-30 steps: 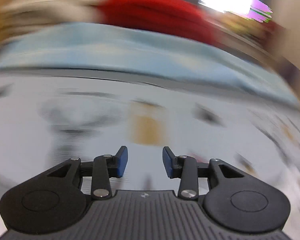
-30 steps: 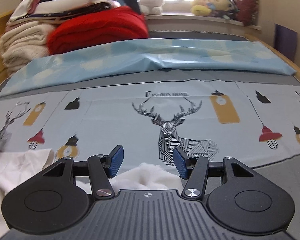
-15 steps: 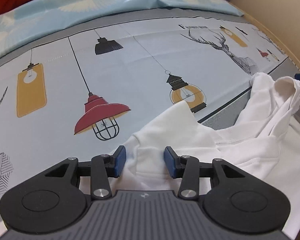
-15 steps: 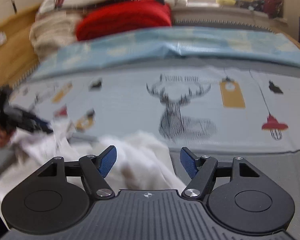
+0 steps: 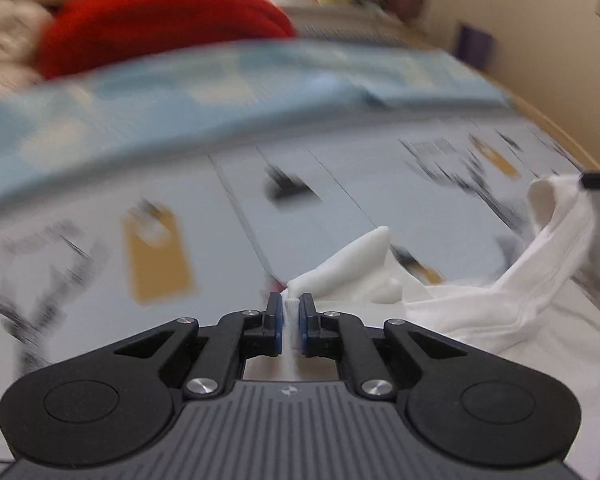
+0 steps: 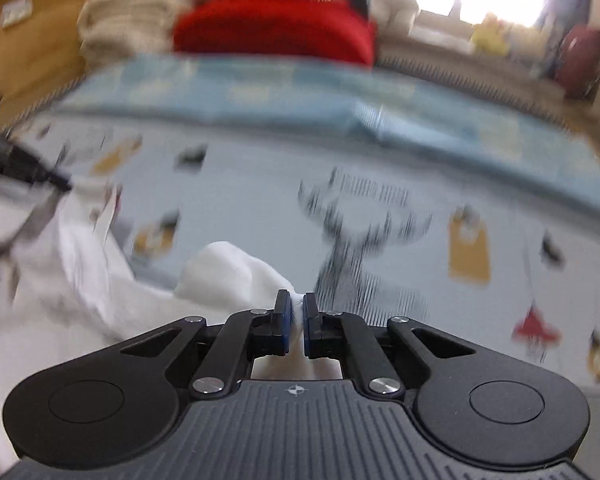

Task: Fold small clothes

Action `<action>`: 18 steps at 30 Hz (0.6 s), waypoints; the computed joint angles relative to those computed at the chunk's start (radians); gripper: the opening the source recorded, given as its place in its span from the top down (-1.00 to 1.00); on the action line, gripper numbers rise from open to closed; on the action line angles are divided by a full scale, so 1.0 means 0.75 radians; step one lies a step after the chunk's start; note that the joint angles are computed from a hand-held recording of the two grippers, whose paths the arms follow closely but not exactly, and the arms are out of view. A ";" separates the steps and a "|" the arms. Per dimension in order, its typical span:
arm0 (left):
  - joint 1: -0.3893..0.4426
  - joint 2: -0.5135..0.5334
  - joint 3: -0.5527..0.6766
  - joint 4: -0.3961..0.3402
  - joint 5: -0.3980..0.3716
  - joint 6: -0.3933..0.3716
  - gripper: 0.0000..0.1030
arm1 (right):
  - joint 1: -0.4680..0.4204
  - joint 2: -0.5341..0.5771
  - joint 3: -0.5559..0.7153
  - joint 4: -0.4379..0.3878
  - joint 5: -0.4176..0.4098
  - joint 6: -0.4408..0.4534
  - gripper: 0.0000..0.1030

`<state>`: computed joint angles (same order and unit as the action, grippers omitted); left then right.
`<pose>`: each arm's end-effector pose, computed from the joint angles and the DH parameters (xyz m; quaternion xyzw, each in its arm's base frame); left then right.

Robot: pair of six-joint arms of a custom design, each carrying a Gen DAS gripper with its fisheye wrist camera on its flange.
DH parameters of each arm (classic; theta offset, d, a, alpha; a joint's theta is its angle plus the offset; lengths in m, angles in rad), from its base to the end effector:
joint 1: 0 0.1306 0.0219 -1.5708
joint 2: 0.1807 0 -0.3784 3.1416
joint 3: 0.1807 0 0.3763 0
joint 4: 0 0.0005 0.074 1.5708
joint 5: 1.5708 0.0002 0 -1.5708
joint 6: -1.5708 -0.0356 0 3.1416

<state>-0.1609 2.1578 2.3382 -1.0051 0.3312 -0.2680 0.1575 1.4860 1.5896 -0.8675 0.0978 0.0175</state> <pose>0.7165 -0.1285 0.3912 0.2542 0.8847 -0.1341 0.3672 0.5056 0.0763 0.4703 -0.0612 0.9168 -0.0174 0.3943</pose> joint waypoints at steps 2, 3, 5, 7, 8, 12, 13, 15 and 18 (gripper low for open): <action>0.001 -0.059 -0.125 0.261 -0.161 0.190 0.82 | 0.048 0.031 -0.001 0.234 0.191 -0.023 0.90; 0.002 -0.047 -0.110 0.292 -0.247 0.283 0.78 | 0.065 0.046 -0.028 0.395 0.275 -0.039 1.00; 0.008 0.031 0.031 0.151 -0.271 0.343 0.75 | 0.120 0.144 0.048 0.516 0.591 -0.123 0.87; 0.002 0.020 0.025 0.144 -0.289 0.348 0.75 | 0.127 0.265 0.188 0.370 0.651 -0.185 0.03; -0.002 0.007 0.012 0.156 -0.287 0.334 0.75 | 0.129 0.306 0.244 0.264 0.641 -0.226 -0.10; -0.002 0.038 0.110 -0.007 -0.139 0.269 0.68 | 0.139 0.276 0.205 0.146 0.476 -0.187 -0.02; -0.005 0.075 0.181 -0.102 -0.099 0.250 0.68 | 0.139 0.262 0.194 0.122 0.444 -0.163 -0.02; -0.012 0.127 0.273 -0.259 -0.057 0.199 0.67 | 0.120 0.227 0.176 0.044 0.325 -0.139 -0.04; -0.037 0.174 0.347 -0.416 -0.122 0.107 0.66 | 0.075 0.181 0.156 -0.104 0.136 -0.139 -0.06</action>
<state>-0.1887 2.2883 2.5986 -1.3173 0.2399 -0.1881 0.2141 1.6215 1.7069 -0.9459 0.1997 -0.0868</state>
